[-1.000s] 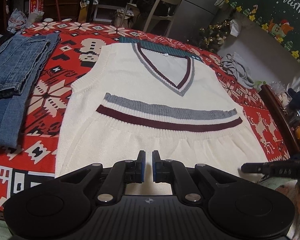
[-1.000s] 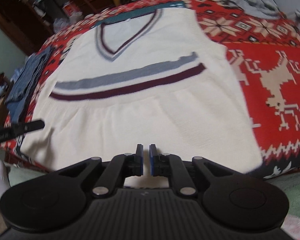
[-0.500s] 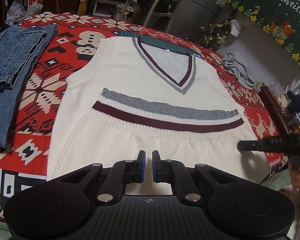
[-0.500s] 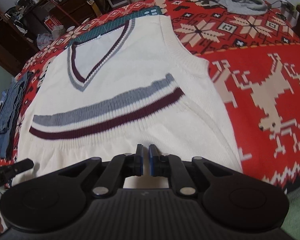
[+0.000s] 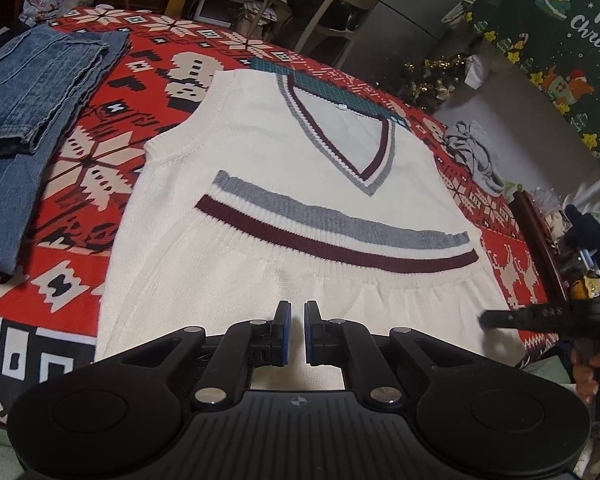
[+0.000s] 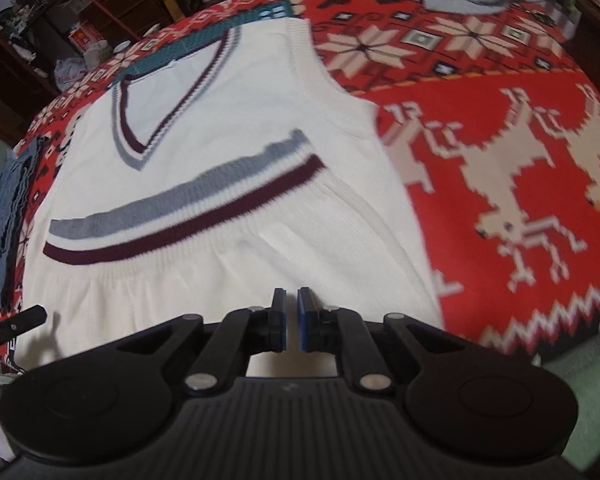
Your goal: Fold clothes
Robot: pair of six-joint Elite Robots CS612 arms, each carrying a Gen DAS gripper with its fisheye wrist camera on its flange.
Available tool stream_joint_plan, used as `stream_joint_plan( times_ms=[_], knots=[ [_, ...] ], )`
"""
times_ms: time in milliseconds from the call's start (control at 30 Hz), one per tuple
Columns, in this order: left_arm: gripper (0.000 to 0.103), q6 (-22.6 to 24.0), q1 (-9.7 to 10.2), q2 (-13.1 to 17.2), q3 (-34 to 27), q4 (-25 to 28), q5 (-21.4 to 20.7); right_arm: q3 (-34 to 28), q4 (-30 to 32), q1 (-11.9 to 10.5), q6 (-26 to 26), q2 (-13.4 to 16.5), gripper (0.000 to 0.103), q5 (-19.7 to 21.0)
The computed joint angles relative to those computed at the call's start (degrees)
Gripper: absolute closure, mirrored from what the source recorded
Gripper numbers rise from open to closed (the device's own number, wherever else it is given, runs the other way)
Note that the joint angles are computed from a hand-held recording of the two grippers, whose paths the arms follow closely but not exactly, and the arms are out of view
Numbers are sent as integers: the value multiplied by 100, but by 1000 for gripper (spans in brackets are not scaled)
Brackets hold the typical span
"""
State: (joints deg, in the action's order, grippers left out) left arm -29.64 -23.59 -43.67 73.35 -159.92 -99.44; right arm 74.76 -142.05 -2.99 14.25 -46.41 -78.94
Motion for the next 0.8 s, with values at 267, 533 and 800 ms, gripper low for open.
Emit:
stream_joint_plan(
  times_ms=[267, 533, 800],
  knots=[
    [96, -416, 134, 8, 116, -354, -479, 425, -663, -14, 192, -223, 94, 502],
    [96, -465, 103, 187, -57, -484, -918, -182, -317, 451, -544, 168, 94, 1274],
    [96, -531, 85, 419, -209, -787, -795, -754, -180, 642, -477, 568, 97, 895]
  ],
)
